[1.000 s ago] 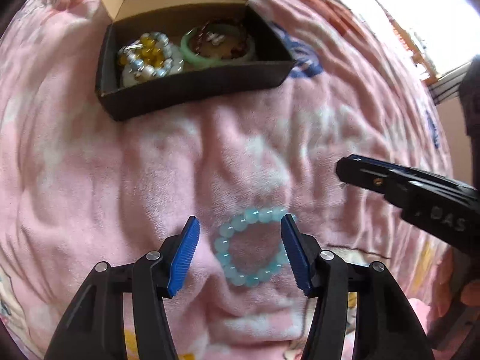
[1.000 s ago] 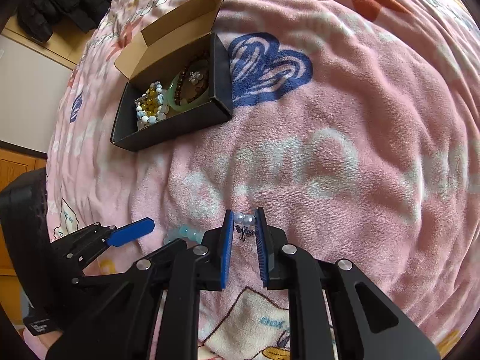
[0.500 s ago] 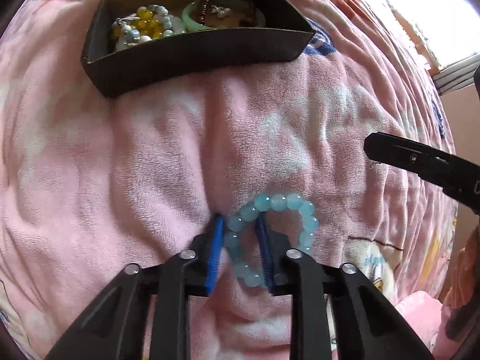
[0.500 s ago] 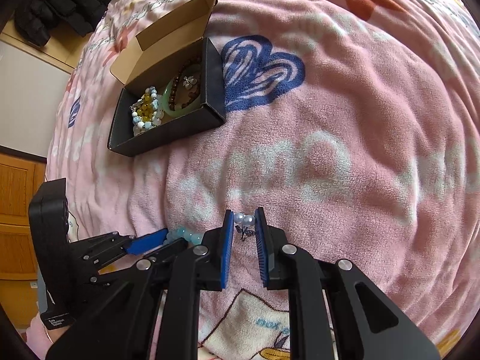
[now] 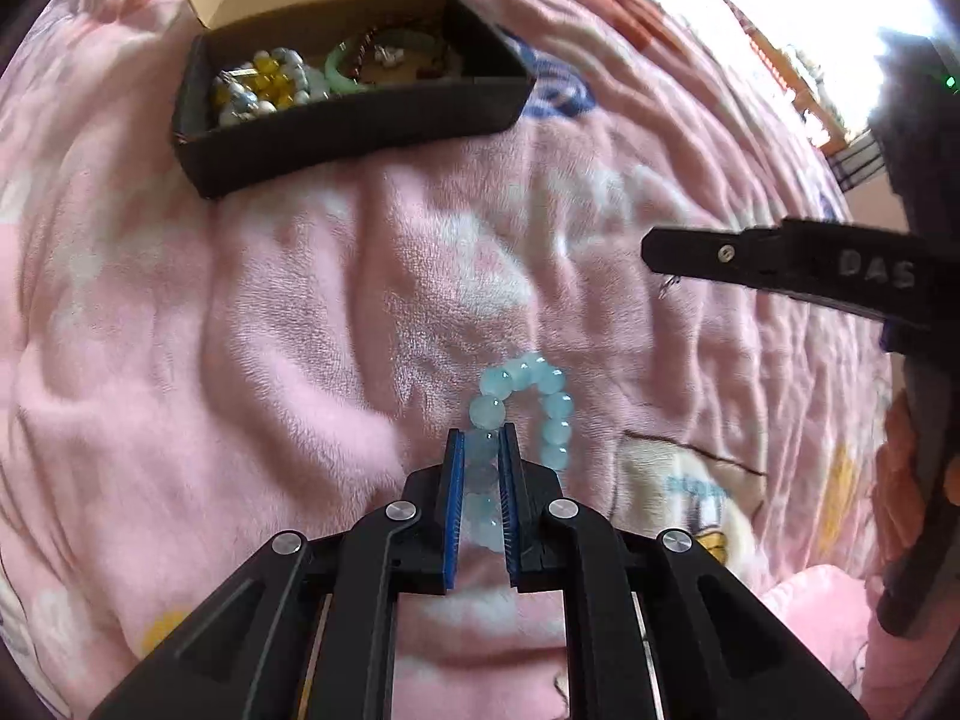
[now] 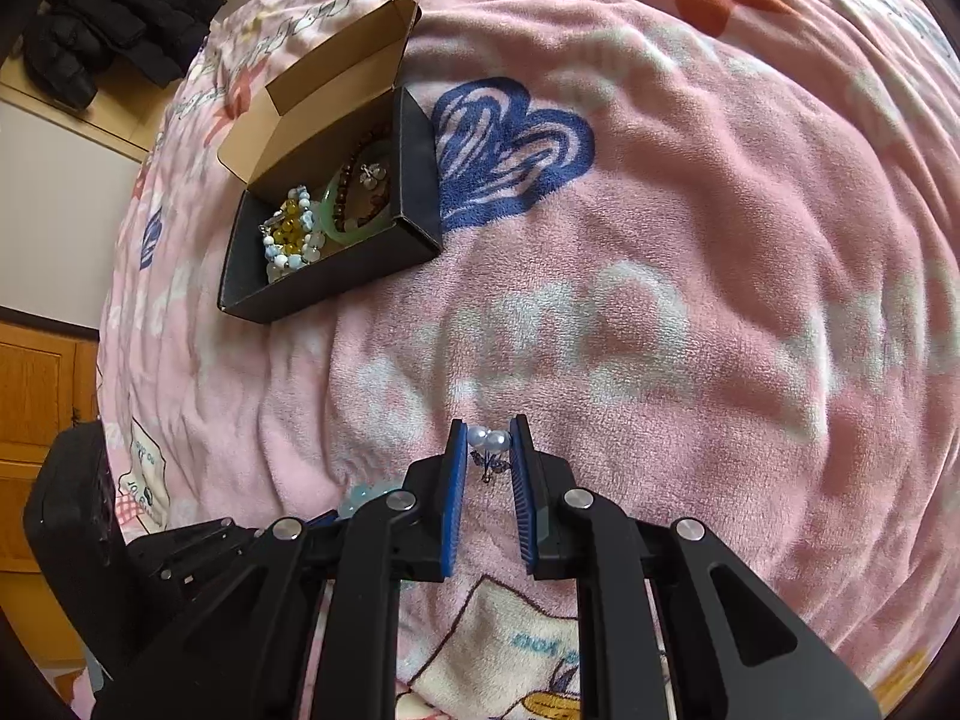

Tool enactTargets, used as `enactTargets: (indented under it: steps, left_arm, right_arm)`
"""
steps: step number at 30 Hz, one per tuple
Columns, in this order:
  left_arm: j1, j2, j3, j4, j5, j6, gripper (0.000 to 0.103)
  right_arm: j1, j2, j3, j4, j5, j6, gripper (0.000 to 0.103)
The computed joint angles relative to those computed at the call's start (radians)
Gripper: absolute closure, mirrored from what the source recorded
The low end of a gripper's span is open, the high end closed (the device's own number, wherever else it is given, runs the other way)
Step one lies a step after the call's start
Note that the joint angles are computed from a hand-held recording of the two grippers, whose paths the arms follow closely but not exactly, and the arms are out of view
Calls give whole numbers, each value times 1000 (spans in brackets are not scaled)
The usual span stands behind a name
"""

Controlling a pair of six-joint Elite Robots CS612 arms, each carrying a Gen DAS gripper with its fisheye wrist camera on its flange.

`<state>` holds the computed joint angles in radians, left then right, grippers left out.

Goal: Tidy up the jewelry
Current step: 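Lower the light blue bracelet and the earring into the box and open both tools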

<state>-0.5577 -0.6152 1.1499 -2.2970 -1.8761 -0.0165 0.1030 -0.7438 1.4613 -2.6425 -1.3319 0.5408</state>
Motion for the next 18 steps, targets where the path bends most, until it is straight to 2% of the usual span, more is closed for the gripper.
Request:
enactTargets:
  steps: [3,5,10,14,18]
  left_arm:
    - [5,-28,34,-51,-3,-10,91]
    - [-1,-45,49,-80,42,-6,91]
    - [0,-41,14,-88,81,-4,91]
    - [8,-44,-7,-135,99,-39,91]
    - [14,-23,-78,-151,121,-73,91]
  right_arm:
    - [-1,-8,8,-10,-1,0,88]
    - [-2,-14,13,-22,-3,3,88]
    - [-1,-24,20,-46,3,13,88]
    - [3,-30,10,-54,-1,2,88]
    - [3,-23,-29,-59,-11,6,88]
